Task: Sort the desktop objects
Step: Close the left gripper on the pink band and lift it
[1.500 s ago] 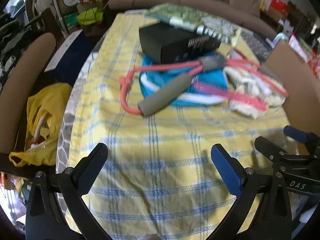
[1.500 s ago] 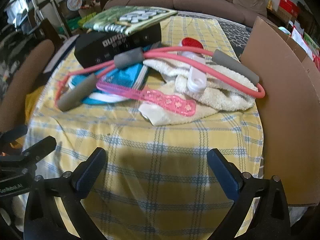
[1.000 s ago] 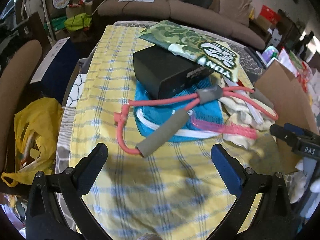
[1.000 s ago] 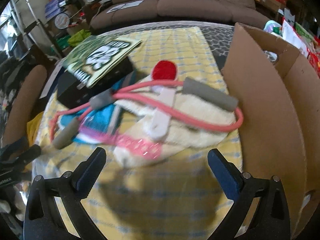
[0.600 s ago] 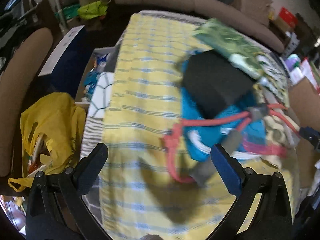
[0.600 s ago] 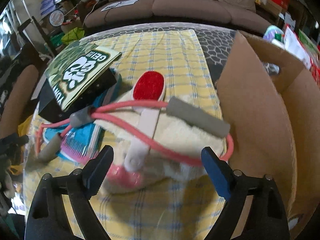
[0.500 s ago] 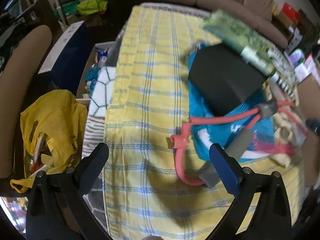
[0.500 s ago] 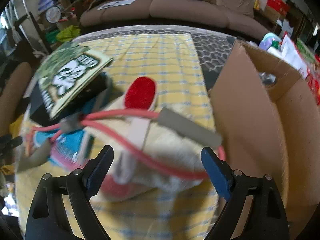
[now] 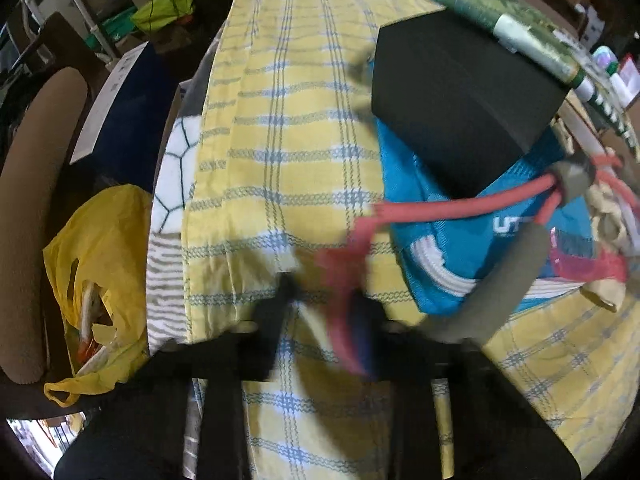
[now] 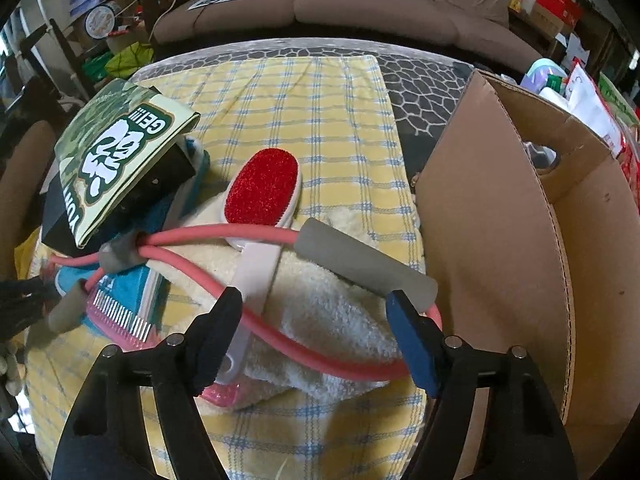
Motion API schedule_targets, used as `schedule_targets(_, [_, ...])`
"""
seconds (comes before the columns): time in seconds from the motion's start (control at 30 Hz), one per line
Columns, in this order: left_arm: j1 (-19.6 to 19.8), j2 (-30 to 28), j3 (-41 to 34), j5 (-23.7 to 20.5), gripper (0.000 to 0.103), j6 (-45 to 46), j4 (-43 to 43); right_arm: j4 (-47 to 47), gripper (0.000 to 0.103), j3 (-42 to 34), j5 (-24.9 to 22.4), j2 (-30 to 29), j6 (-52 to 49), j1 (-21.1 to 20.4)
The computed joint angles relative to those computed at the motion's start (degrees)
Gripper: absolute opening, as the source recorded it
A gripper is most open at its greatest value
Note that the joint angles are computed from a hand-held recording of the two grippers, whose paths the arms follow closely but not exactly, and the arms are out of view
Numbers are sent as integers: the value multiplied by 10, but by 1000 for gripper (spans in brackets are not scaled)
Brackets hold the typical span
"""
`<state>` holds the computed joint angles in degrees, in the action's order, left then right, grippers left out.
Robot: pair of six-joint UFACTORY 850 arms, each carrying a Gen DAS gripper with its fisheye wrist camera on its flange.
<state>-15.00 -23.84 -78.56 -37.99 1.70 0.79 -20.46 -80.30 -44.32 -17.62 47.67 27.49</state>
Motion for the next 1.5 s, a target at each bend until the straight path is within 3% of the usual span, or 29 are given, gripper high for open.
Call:
schedule_targets(0.17, [2,9,-1,6,9,16,-24,20,58,1,10,6,-35,5])
schedule_targets(0.43, [15,24,-5,-1,9,71,-120,67,54,10,27,0,-96,8])
schedule_targets(0.57, [19,34,-1,-6,9,89,-157,46,51,-11,-3,-27,-108,13])
schedule_targets(0.63, [21,38,3,-8,9,94,-167,55,25,-8,5,-26,-115,10])
schedule_targets(0.73, [25,43,8,-8,9,111,-194,67,19,-2,16,-21,-136,9])
schedule_targets(1.07, [22,72,11,5,9,145,-241,24,14,0,44,18,-67,11])
schedule_targets(1.27, [30,115,19,-26,8,211,-319,19,13,-13,45,49,-61,19])
schedule_targets(1.33, [29,132,27,-31,8,213,-315,23,4,-11,44,62,-67,24])
schedule_targets(1.5, [25,168,52,-42,8,212,-314,20,5,2,33,84,-66,42])
